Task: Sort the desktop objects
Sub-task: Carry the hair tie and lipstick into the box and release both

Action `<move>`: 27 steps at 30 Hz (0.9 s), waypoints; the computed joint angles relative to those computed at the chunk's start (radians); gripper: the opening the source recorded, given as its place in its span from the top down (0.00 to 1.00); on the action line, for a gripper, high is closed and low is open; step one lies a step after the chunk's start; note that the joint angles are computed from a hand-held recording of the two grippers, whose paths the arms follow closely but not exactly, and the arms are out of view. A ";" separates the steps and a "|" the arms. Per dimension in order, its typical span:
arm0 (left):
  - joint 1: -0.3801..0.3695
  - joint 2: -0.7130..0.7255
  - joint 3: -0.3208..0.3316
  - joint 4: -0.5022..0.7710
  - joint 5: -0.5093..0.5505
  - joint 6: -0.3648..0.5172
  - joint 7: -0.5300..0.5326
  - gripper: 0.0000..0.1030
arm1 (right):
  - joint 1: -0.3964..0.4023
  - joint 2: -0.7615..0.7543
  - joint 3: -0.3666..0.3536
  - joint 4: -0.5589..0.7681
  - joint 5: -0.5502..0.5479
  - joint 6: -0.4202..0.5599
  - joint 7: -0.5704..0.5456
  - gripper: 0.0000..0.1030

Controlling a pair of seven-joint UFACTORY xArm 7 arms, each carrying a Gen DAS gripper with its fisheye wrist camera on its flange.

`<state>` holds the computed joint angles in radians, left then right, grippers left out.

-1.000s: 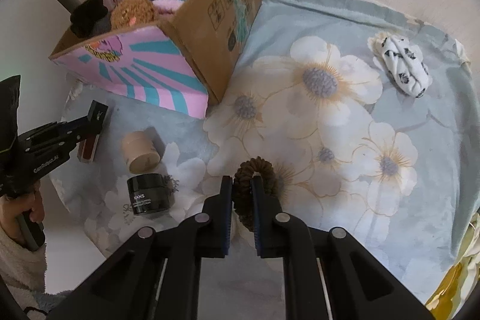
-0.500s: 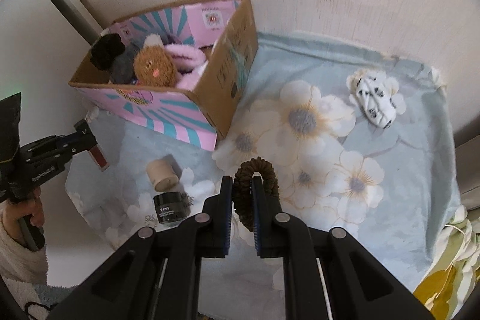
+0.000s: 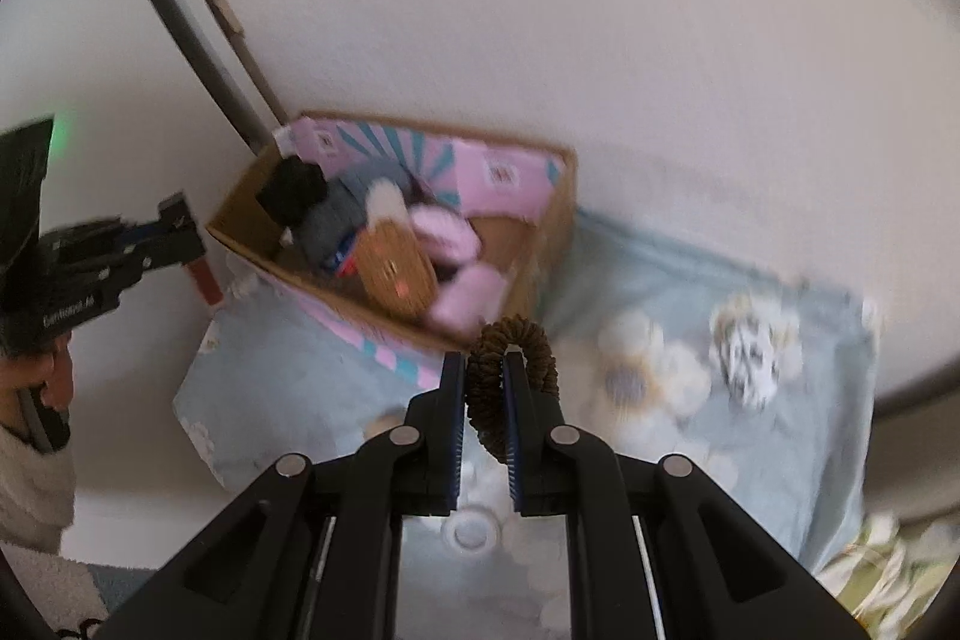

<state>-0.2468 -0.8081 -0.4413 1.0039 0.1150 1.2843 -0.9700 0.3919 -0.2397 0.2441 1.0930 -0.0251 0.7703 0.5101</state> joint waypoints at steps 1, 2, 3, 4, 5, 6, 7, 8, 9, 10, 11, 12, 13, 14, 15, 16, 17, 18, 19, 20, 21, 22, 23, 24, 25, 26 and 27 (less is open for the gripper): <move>0.005 0.015 0.009 0.008 0.009 -0.010 0.014 0.83 | 0.001 0.020 -0.001 0.028 -0.005 0.006 -0.016 0.89; 0.011 0.036 0.023 0.023 0.016 -0.018 0.033 0.83 | 0.003 0.045 -0.003 0.062 -0.005 0.011 -0.036 0.89; 0.016 0.050 0.032 0.031 0.022 -0.029 0.043 0.83 | 0.005 0.066 -0.007 0.088 0.002 0.012 -0.053 0.89; 0.020 0.063 0.039 0.039 0.025 -0.037 0.051 0.83 | 0.008 0.089 -0.010 0.115 0.012 0.013 -0.071 0.89; 0.023 0.082 0.049 0.050 0.026 -0.043 0.063 0.83 | 0.011 0.113 -0.014 0.142 0.021 0.015 -0.089 0.89; 0.029 0.100 0.052 0.059 0.033 -0.049 0.072 0.83 | 0.014 0.141 -0.016 0.174 0.029 0.019 -0.108 0.89; 0.031 0.118 0.055 0.070 0.040 -0.050 0.084 0.83 | 0.016 0.162 -0.018 0.197 0.035 0.024 -0.122 0.89; 0.034 0.143 0.058 0.086 0.048 -0.048 0.100 0.83 | 0.019 0.191 -0.019 0.230 0.042 0.034 -0.139 0.89; 0.034 0.160 0.060 0.092 0.054 -0.051 0.108 0.83 | 0.022 0.212 -0.021 0.253 0.048 0.040 -0.153 0.89; 0.033 0.179 0.066 0.099 0.058 -0.055 0.119 0.83 | 0.025 0.235 -0.022 0.280 0.060 0.050 -0.171 0.89; 0.032 0.192 0.072 0.101 0.060 -0.060 0.124 0.83 | 0.028 0.262 -0.024 0.310 0.072 0.063 -0.190 0.89; 0.031 0.200 0.077 0.102 0.061 -0.065 0.125 0.83 | 0.031 0.281 -0.024 0.331 0.072 0.072 -0.199 0.89; 0.028 0.208 0.086 0.098 0.058 -0.074 0.127 0.83 | 0.034 0.303 -0.025 0.355 0.070 0.086 -0.210 0.89; 0.026 0.216 0.096 0.093 0.052 -0.088 0.129 0.83 | 0.038 0.326 -0.026 0.381 0.065 0.099 -0.218 0.89; 0.024 0.220 0.102 0.089 0.050 -0.095 0.130 0.83 | 0.040 0.341 -0.028 0.398 0.070 0.106 -0.225 0.89; 0.022 0.225 0.107 0.085 0.050 -0.101 0.130 0.83 | 0.040 0.355 -0.030 0.411 0.083 0.108 -0.233 0.89; 0.022 0.232 0.111 0.085 0.051 -0.101 0.133 0.83 | 0.038 0.370 -0.032 0.425 0.103 0.107 -0.241 0.89; 0.021 0.236 0.114 0.084 0.052 -0.102 0.135 0.83 | 0.039 0.380 -0.033 0.436 0.112 0.110 -0.243 0.89; 0.019 0.239 0.118 0.083 0.051 -0.103 0.137 0.83 | 0.041 0.392 -0.036 0.451 0.111 0.115 -0.242 0.89; 0.017 0.243 0.123 0.081 0.049 -0.104 0.142 0.83 | 0.043 0.406 -0.038 0.468 0.105 0.121 -0.240 0.89; 0.017 0.243 0.126 0.079 0.050 -0.105 0.142 0.83 | 0.045 0.415 -0.039 0.478 0.105 0.123 -0.242 0.89; 0.018 0.243 0.128 0.076 0.051 -0.105 0.143 0.83 | 0.045 0.425 -0.040 0.489 0.108 0.126 -0.246 0.89; 0.017 0.243 0.134 0.071 0.048 -0.108 0.144 0.83 | 0.046 0.434 -0.040 0.502 0.111 0.131 -0.250 0.89; 0.017 0.242 0.137 0.067 0.046 -0.111 0.145 0.83 | 0.048 0.445 -0.042 0.512 0.107 0.134 -0.252 0.89; 0.017 0.242 0.140 0.063 0.044 -0.114 0.146 0.83 | 0.051 0.453 -0.043 0.522 0.101 0.140 -0.254 0.89; 0.017 0.244 0.143 0.060 0.044 -0.114 0.149 0.83 | 0.053 0.461 -0.044 0.531 0.098 0.146 -0.257 0.89; 0.018 0.245 0.143 0.060 0.044 -0.113 0.151 0.83 | 0.055 0.465 -0.044 0.534 0.097 0.147 -0.259 0.89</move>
<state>-0.2291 -0.5633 -0.2978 1.0635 0.1591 1.1716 -0.8195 0.4465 0.2255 0.1996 1.6270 0.0723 0.9178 0.2510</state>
